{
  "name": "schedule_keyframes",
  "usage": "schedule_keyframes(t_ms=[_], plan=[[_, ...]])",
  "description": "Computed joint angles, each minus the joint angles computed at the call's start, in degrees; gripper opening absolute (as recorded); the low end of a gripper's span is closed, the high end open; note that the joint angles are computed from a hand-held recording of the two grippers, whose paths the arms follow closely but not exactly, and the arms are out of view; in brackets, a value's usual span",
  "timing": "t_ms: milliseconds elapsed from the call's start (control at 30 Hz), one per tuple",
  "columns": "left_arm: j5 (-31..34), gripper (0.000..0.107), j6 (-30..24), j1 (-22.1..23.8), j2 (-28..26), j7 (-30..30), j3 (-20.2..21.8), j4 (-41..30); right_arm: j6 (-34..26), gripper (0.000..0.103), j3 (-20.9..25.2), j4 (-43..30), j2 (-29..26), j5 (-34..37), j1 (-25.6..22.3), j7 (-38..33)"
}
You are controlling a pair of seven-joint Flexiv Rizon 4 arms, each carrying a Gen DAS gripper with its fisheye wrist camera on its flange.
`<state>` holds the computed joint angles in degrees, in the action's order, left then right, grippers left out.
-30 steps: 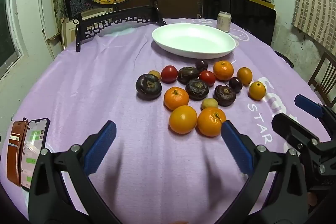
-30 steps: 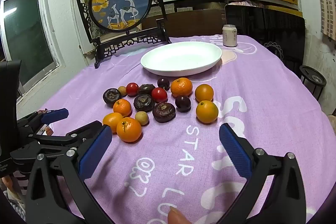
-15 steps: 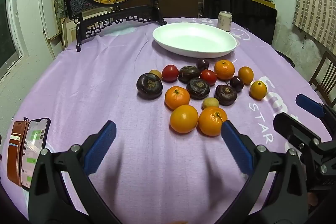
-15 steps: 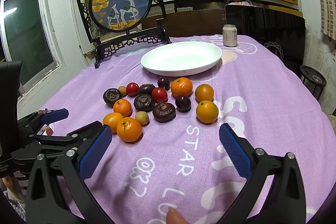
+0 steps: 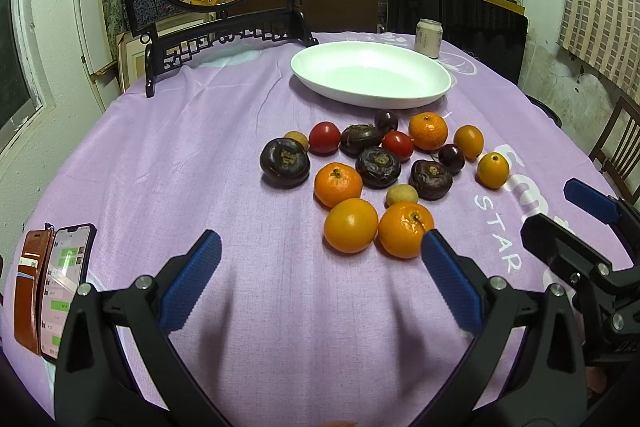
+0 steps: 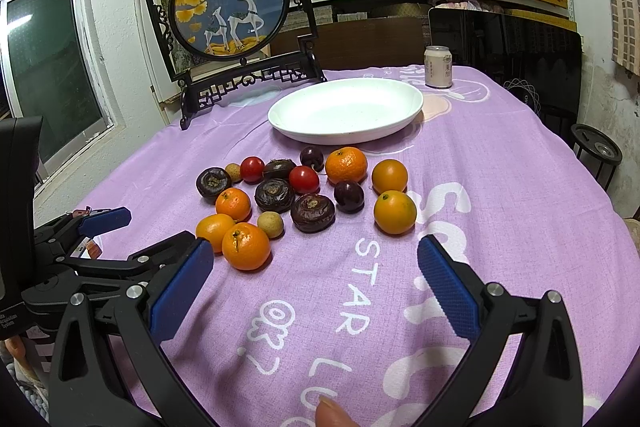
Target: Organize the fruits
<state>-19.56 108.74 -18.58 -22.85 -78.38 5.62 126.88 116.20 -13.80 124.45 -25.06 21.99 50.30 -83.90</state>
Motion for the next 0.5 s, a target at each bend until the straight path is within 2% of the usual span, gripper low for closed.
schedule_keyframes(t_ms=[500], plan=[[-0.02, 0.101, -0.05, -0.28, -0.11, -0.07, 0.27, -0.11, -0.04, 0.102, -0.03, -0.09, -0.14, 0.01, 0.06, 0.11]])
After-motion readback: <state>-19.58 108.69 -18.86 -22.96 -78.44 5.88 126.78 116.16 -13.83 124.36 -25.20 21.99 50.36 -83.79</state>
